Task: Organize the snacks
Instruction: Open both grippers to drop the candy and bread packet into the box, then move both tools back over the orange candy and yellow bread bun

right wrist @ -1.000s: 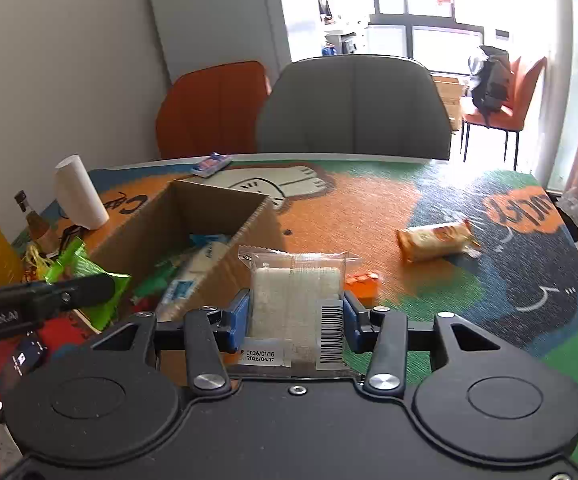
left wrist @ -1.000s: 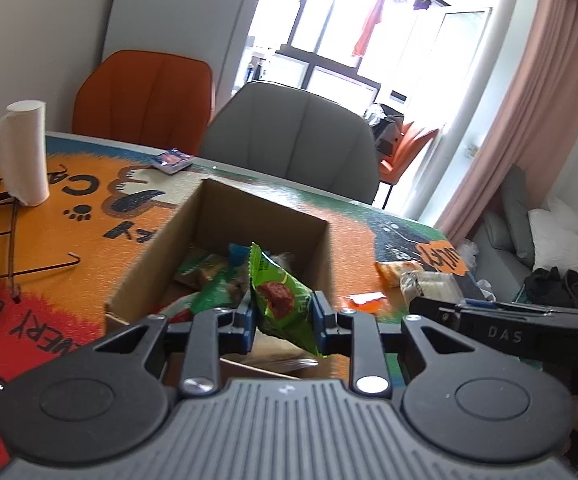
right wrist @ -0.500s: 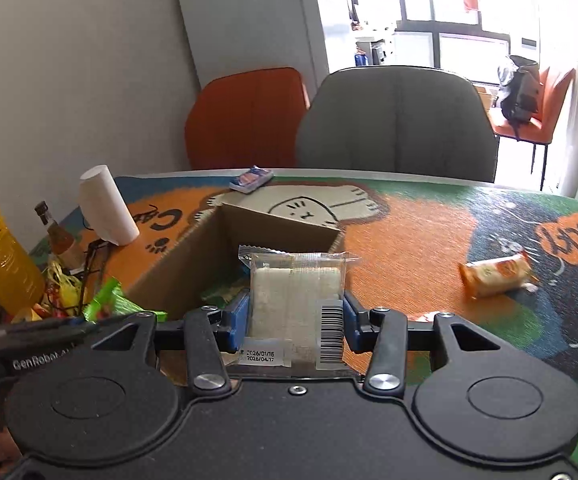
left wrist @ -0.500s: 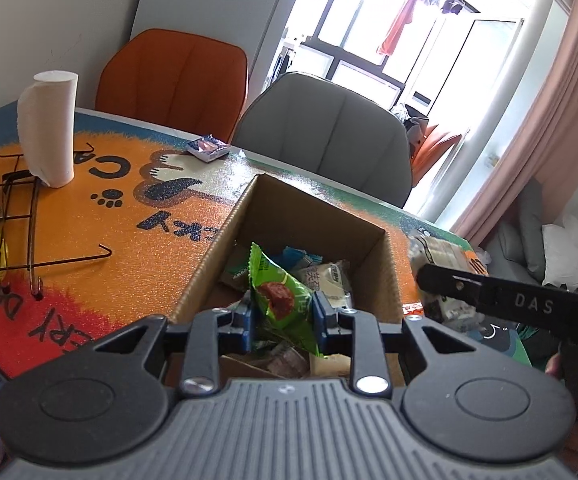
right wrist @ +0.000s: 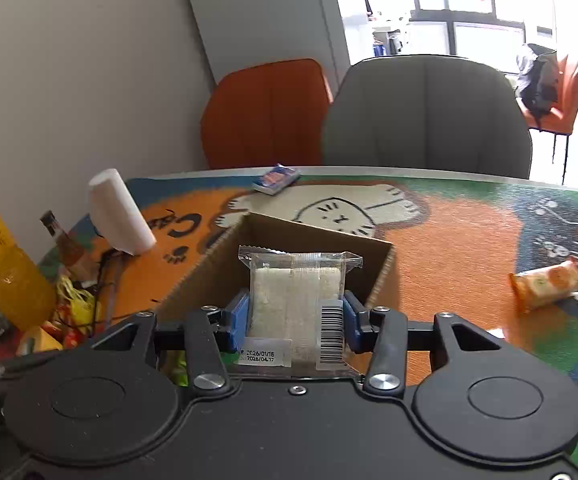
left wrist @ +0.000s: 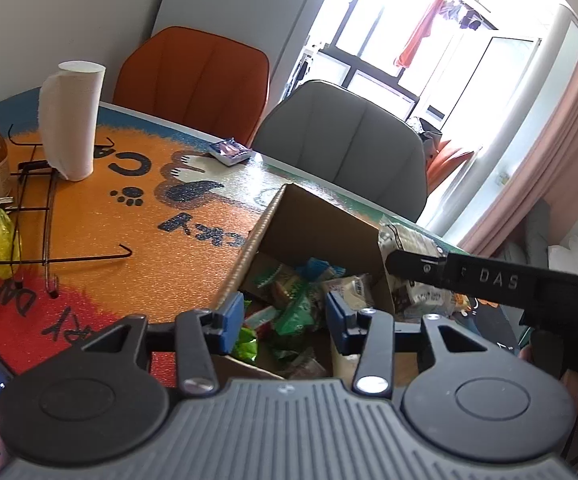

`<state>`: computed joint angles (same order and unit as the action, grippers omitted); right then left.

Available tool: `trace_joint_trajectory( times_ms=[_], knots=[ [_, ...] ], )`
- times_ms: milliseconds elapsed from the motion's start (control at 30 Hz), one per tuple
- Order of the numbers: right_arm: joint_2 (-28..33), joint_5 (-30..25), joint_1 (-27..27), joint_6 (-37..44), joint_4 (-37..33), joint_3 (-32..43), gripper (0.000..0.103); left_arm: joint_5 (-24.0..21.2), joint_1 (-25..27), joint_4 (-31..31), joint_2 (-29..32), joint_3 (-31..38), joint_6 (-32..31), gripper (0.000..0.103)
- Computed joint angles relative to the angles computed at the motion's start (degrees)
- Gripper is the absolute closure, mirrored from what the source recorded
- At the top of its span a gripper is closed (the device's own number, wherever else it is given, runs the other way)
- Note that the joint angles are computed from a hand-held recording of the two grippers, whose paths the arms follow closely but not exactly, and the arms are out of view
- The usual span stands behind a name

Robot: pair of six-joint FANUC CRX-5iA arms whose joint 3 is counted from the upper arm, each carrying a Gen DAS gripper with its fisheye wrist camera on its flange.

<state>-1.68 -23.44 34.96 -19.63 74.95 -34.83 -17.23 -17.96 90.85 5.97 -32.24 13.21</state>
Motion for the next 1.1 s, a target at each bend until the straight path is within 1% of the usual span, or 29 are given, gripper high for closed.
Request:
trace_joint_trajectory(
  times_ms=[33,67,100,133,200,233,300,333,367,400,467,600,700,833,933,967,1067,1100],
  knots=[
    [0.07,1.30,-0.59,-0.77,1.10,-0.08,0.056,0.08,0.10,-0.49,0.09,0.10,0.44,0.057],
    [-0.13,3.39,-1.87,-2.98,3.82,-0.55,0.048,0.16,0.14,-0.70,0.16,0.18,0.66,0.055],
    [-0.28,4.19,-2.48,-4.41,5.49,-0.85,0.044,0.12,0.13,-0.55,0.12,0.14,0.58,0.054],
    [-0.35,3.84,-2.46,-4.88,6.05,-0.96,0.039,-0.02,0.18,-0.57,0.06,0.05,0.59,0.052],
    [-0.57,2.81,-2.06,-4.32,5.50,-1.13,0.039,-1.05,0.34,-0.06,0.10,-0.06,-0.02,0.049],
    [-0.83,2.74,-2.03,-3.99,4.89,-1.32,0.039,-0.71,0.27,-0.57,0.00,-0.10,0.40,0.044],
    [-1.47,2.28,-1.90,-3.70,3.97,-1.85,0.039,-0.48,-0.20,0.42,-0.18,-0.30,-0.49,0.040],
    [-1.84,1.71,-1.69,-3.39,3.55,-2.16,0.039,-0.42,-0.36,0.54,-0.28,-0.35,-0.55,0.035],
    [-2.11,1.06,-1.44,-3.15,3.09,-2.38,0.038,0.03,-0.93,2.06,-0.45,-0.54,-1.83,0.030],
    [-2.57,0.54,-1.26,-3.09,2.74,-2.79,0.038,0.76,-1.79,4.32,-0.73,-0.85,-3.72,0.028],
    [-3.51,-0.22,-1.09,-3.37,2.29,-3.70,0.034,1.74,-2.62,5.59,-1.20,-1.15,-4.54,0.023],
    [-5.48,-2.37,-0.37,-3.58,1.14,-5.55,0.030,2.32,-3.35,5.45,-1.73,-1.45,-3.67,0.019],
    [-6.99,-3.49,-0.01,-4.20,0.87,-7.04,0.024,2.75,-3.60,3.16,-2.00,-1.56,-1.13,0.016],
    [-8.94,-4.89,0.54,-4.41,0.41,-8.90,0.012,4.62,-4.80,2.33,-2.38,-1.86,0.92,0.008],
    [-10.46,-5.07,0.51,-5.03,0.87,-10.39,0.004,6.41,-7.31,7.82,-2.80,-2.35,-3.48,0.004],
    [-11.02,-5.26,0.46,-5.50,1.18,-10.97,0.000,6.84,-7.77,7.99,-2.85,-2.35,-3.84,0.001],
    [-13.06,-5.87,0.51,-5.56,0.34,-12.79,0.000,7.37,-8.80,7.68,-3.03,-2.40,-4.32,0.000],
    [-13.66,-5.82,0.40,-5.76,0.07,-13.34,0.000,6.96,-8.52,5.63,-2.99,-2.31,-2.71,0.000]
  ],
)
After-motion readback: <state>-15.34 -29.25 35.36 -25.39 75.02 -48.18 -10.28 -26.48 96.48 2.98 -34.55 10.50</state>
